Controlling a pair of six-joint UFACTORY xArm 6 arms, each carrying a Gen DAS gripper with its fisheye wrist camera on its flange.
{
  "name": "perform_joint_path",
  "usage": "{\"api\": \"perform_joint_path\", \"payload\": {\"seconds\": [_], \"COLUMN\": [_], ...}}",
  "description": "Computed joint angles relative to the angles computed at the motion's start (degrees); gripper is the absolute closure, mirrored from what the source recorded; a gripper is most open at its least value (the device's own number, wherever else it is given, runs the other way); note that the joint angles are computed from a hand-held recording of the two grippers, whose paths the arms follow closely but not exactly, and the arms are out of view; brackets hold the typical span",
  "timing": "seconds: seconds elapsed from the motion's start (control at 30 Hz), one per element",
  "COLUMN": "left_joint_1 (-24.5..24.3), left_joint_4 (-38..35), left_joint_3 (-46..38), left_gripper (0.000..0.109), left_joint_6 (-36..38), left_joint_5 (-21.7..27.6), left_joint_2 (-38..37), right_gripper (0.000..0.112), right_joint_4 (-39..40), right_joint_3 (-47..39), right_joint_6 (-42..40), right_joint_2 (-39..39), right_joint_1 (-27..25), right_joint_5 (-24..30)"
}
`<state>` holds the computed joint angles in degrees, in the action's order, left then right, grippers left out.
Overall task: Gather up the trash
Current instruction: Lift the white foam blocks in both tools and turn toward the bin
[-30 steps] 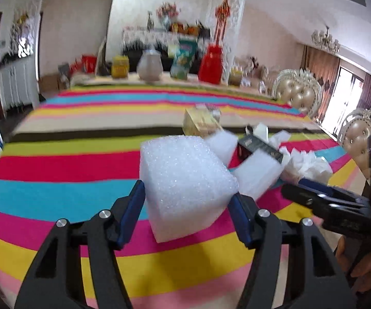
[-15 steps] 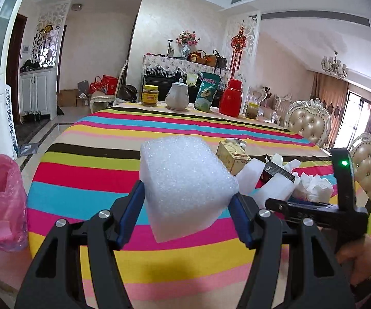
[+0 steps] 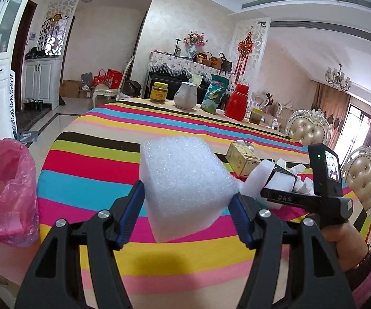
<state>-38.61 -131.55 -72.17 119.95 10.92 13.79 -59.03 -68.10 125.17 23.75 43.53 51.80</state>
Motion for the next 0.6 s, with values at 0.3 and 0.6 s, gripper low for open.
{"api": "perform_joint_path", "payload": {"seconds": [0.3, 0.6], "left_joint_1": [-0.04, -2.31], "left_joint_4": [-0.58, -3.77], "left_joint_3": [1.61, 2.95], "left_gripper": [0.047, 0.047], "left_joint_6": [-0.27, 4.24], "left_joint_5": [-0.69, -2.52], "left_joint_2": [-1.41, -3.72], "right_gripper": [0.059, 0.06], "right_joint_4": [-3.85, -6.17], "right_joint_3": [1.83, 5.45], "right_joint_6": [1.13, 2.74], "right_joint_2": [-2.54, -7.06], "right_joint_1": [4.1, 8.54], "right_joint_5": [4.49, 7.74]}}
